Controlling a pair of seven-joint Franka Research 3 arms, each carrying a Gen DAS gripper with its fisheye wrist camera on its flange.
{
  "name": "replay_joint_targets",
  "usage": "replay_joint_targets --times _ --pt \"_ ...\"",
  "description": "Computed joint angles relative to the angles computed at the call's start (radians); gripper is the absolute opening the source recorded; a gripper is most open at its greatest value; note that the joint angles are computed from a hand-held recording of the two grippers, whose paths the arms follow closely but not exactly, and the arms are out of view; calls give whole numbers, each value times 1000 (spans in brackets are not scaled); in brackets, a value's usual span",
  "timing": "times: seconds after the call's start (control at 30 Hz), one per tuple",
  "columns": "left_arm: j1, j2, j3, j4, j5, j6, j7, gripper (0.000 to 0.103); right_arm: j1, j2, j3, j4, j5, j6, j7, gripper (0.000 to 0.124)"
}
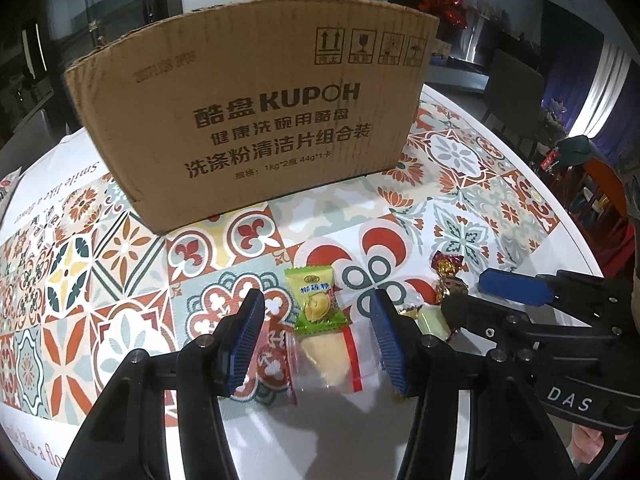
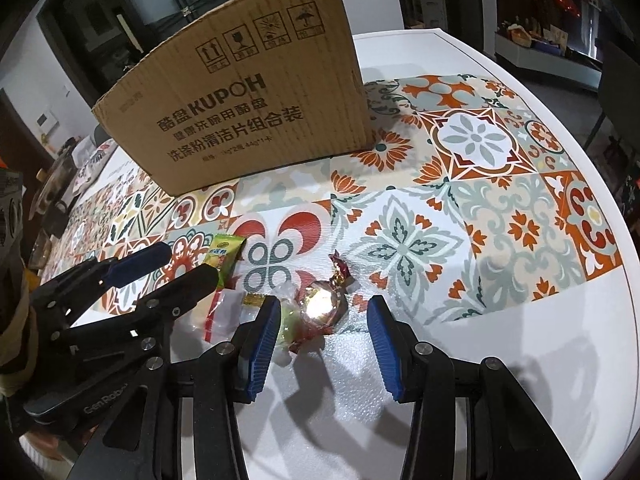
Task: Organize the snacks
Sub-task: 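Grasp the gold-wrapped round candy with the right gripper while the left grasps the green durian candy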
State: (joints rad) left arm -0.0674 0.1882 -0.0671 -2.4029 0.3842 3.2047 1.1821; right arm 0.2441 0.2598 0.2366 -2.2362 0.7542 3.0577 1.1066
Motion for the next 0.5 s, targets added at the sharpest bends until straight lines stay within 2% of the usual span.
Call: replay_joint_targets --times 0.2,0.3,0.33,0.5 --pt "-42 40 38 52 35 -39 -21 54 -5 18 -7 19 -1 -20 8 41" --pt "-26 58 20 71 32 -54 -21 53 -2 28 -12 27 -11 -25 17 40" --pt "-4 65 -5 78 18 -62 -9 52 -4 32 -10 31 -10 -23 15 39" --pt "20 86 -35 96 -7 -86 7 45 -2 44 -16 43 -32 -17 35 34"
